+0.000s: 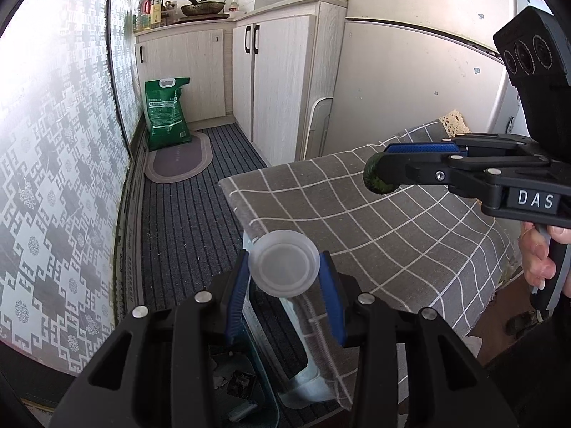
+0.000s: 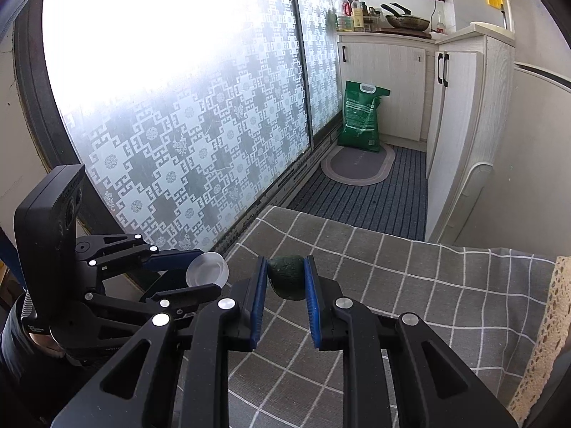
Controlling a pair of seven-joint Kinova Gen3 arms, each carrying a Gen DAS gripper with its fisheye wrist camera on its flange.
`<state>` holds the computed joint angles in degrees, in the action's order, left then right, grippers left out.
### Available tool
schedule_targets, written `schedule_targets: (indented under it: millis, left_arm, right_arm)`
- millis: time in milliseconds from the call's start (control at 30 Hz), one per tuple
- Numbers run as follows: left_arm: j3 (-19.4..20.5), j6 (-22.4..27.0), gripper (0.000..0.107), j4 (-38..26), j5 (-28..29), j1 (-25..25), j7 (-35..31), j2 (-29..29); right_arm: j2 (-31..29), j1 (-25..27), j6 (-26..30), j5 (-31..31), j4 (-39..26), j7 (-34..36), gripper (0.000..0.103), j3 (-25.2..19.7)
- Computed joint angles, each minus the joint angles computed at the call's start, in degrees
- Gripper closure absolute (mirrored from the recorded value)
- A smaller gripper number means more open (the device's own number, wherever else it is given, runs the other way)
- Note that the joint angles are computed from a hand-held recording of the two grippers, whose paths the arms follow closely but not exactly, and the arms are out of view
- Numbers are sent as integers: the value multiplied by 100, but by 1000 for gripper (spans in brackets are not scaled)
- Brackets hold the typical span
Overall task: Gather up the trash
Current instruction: 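Open both tools over the teal bin to drop the lid and green item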
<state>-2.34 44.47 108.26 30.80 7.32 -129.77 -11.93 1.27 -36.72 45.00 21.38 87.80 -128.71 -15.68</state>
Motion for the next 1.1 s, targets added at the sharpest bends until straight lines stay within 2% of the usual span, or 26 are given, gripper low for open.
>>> schedule_targets:
  millis: [233,467,633,900,1100]
  left_arm:
    - [-404,225,66,171,236,-161,-462,-118]
    - [-642,396,66,308,342,-499,-786,-130]
    - [-790,525,66,406,389,-780,-956,-53]
    - [-914,724,66,568,391,-1246,-1247,72]
    - [-809,726,66,680,265,-1491,-1278,248]
  right_arm:
    - [318,-301,130,118,-365,-30,83,-25]
    - [653,-682,277,197,-761,-15,83,93]
    - [872,-817,309,-8,-1004,134,83,171]
    - [1255,-1125,578,-164,-1444,315,83,324]
    - [1544,-1264,775,-385,-1797,494,83,407]
